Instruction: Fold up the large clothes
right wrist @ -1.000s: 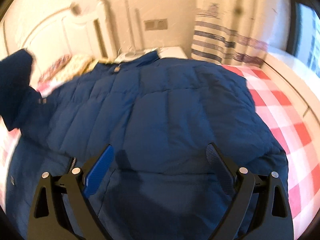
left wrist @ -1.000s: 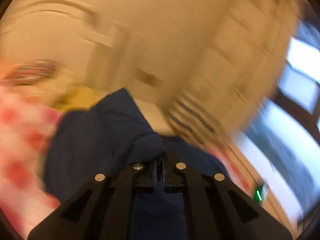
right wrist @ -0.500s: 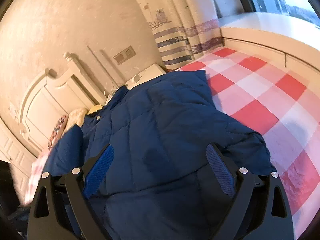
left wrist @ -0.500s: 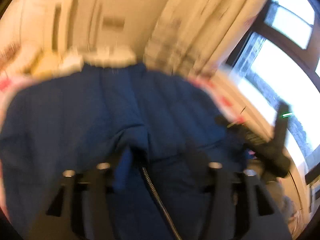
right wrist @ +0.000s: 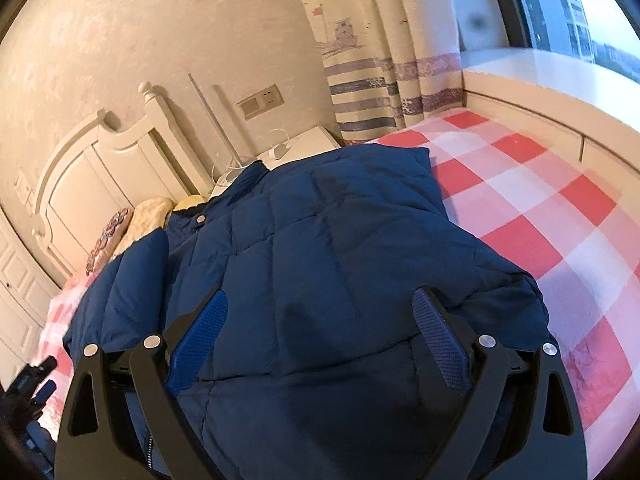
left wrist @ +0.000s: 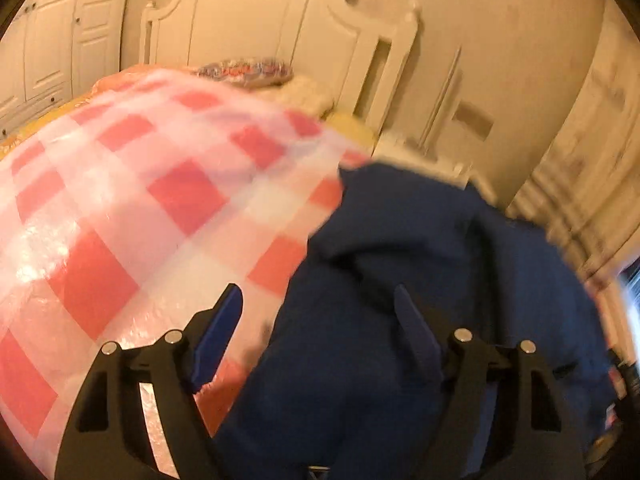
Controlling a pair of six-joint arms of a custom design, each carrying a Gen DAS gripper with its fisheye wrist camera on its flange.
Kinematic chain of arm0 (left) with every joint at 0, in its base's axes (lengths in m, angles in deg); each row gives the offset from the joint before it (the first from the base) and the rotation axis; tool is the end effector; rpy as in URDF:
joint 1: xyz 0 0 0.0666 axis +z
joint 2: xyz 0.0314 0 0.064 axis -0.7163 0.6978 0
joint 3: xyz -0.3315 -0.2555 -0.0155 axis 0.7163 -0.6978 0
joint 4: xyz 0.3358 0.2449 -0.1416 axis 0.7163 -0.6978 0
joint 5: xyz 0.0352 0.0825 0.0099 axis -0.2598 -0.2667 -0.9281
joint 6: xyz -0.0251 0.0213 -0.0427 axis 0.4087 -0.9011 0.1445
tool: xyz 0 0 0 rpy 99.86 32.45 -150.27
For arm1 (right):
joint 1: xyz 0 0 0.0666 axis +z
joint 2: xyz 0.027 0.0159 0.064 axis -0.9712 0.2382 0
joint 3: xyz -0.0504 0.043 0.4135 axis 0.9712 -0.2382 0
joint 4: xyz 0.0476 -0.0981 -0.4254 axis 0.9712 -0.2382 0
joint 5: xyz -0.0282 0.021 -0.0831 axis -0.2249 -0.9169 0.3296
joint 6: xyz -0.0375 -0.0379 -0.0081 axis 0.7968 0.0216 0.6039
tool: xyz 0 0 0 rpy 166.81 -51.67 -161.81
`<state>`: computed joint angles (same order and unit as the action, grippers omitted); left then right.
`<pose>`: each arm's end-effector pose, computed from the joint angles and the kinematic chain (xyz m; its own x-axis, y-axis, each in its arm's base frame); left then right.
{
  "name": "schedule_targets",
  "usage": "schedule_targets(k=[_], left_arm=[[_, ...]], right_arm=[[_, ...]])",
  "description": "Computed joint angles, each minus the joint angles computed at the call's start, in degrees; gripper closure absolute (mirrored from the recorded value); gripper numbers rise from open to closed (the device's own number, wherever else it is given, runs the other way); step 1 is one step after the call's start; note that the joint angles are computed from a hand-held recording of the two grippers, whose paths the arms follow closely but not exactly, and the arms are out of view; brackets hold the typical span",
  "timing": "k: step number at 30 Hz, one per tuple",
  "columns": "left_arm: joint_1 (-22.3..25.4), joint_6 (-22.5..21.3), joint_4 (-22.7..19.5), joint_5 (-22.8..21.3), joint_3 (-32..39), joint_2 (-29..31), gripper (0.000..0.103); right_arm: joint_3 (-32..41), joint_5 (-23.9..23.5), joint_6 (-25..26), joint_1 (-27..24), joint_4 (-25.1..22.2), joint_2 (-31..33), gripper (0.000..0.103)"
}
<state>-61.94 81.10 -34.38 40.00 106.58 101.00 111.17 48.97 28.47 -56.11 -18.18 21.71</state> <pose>0.5558 -0.1451 0.3574 -0.5115 -0.4978 -0.7005 -0.5394 0.8205 -0.1892 0.6697 0.2456 0.3483 -0.6781 0.2330 -0.6970 -0.0600 0.9277 0.3686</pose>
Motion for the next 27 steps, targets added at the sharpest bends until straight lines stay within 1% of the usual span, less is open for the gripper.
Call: schedule_targets(k=[1, 3, 5, 6, 7, 8, 9, 10, 11, 12, 13, 15, 18, 19, 20, 21, 22, 23, 24, 25, 26, 27], left_arm=[[-0.21, -0.46, -1.36, 0.10, 0.63, 0.80, 0.026], [-0.32, -0.99, -2.71, 0.52, 1.14, 1.56, 0.026], [-0.28, -0.28, -2.85, 0.73, 2.08, 2.62, 0.025], [-0.01, 0.24, -2.80, 1.21, 1.85, 2.50, 0.025], [0.16, 0.81, -3.11, 1.47, 1.88, 2.43, 0.025], [0.34, 1.70, -3.26, 1.86, 1.93, 2.59, 0.025], [0.60, 2.07, -3.17, 2.27, 2.09, 2.81, 0.025], [0.65, 2.53, -3.06, 2.47, 2.01, 2.77, 0.024], [0.69, 2.87, -2.84, 2.68, 1.77, 2.51, 0.024], [0.76, 2.98, -2.69, 2.95, 1.76, 2.35, 0.023], [0.83, 2.99, -2.39, 3.26, 1.65, 2.30, 0.021], [0.99, 3.14, -2.13, 3.88, 1.49, 2.15, 0.021], [1.32, 3.35, -2.07, 5.30, 1.49, 2.24, 0.020], [1.46, 3.49, -2.11, 5.80, 1.52, 2.33, 0.020], [1.62, 3.73, -2.09, 6.37, 1.47, 2.33, 0.020], [1.77, 3.93, -2.02, 6.83, 1.38, 2.30, 0.020], [1.89, 4.10, -1.87, 7.23, 1.26, 2.26, 0.019], [1.99, 4.21, -1.52, 7.54, 1.04, 2.17, 0.019], [1.99, 4.25, -1.39, 7.58, 0.95, 2.12, 0.018], [2.04, 4.23, -1.34, 7.64, 0.97, 2.16, 0.018], [2.03, 4.14, -1.45, 7.64, 1.06, 2.25, 0.018], [2.05, 4.07, -1.48, 7.68, 1.08, 2.27, 0.018]], right_arm=[[0.33, 0.70, 1.24, 0.35, -0.41, 0.11, 0.014], [0.33, 2.16, 4.14, 1.11, -0.15, -0.14, 0.020], [-1.14, 3.40, 10.52, 2.84, 3.21, -1.55, 0.021], [-1.49, 3.31, 14.88, 4.10, 4.56, -2.09, 0.021], [-1.33, 2.81, 18.31, 5.10, 4.84, -2.26, 0.021], [-0.41, 2.12, 23.95, 6.77, 3.98, -2.07, 0.021], [0.71, 2.93, 29.97, 8.69, 2.74, -1.61, 0.021], [1.54, 4.13, 34.69, 10.23, 1.97, -1.12, 0.021], [2.75, 5.64, 41.21, 12.24, 1.05, -0.17, 0.021], [3.54, 6.34, 44.10, 13.17, 0.36, 0.47, 0.021], [5.22, 7.38, 47.93, 14.53, -0.78, 1.90, 0.023], [8.23, 9.59, 51.75, 16.10, -1.57, 4.49, 0.023], [12.45, 12.68, 55.57, 17.09, -2.85, 8.02, 0.024], [12.67, 12.29, 55.43, 17.03, -2.92, 8.26, 0.027], [13.45, 10.07, 54.33, 16.65, -3.95, 8.58, 0.042], [13.94, 7.27, 52.79, 15.95, -4.76, 8.59, 0.046], [12.57, 2.88, 49.35, 14.81, -2.97, 7.44, 0.057], [10.19, -2.87, 44.24, 13.19, 0.47, 5.65, 0.072], [8.48, -5.92, 39.53, 12.14, 2.77, 4.29, 0.072], [6.55, -10.61, 30.00, 9.78, 6.31, 2.91, 0.073], [5.15, -13.49, 22.48, 7.89, 9.30, 2.14, 0.073], [2.58, -16.28, 11.20, 5.15, 14.42, 1.07, 0.073]])
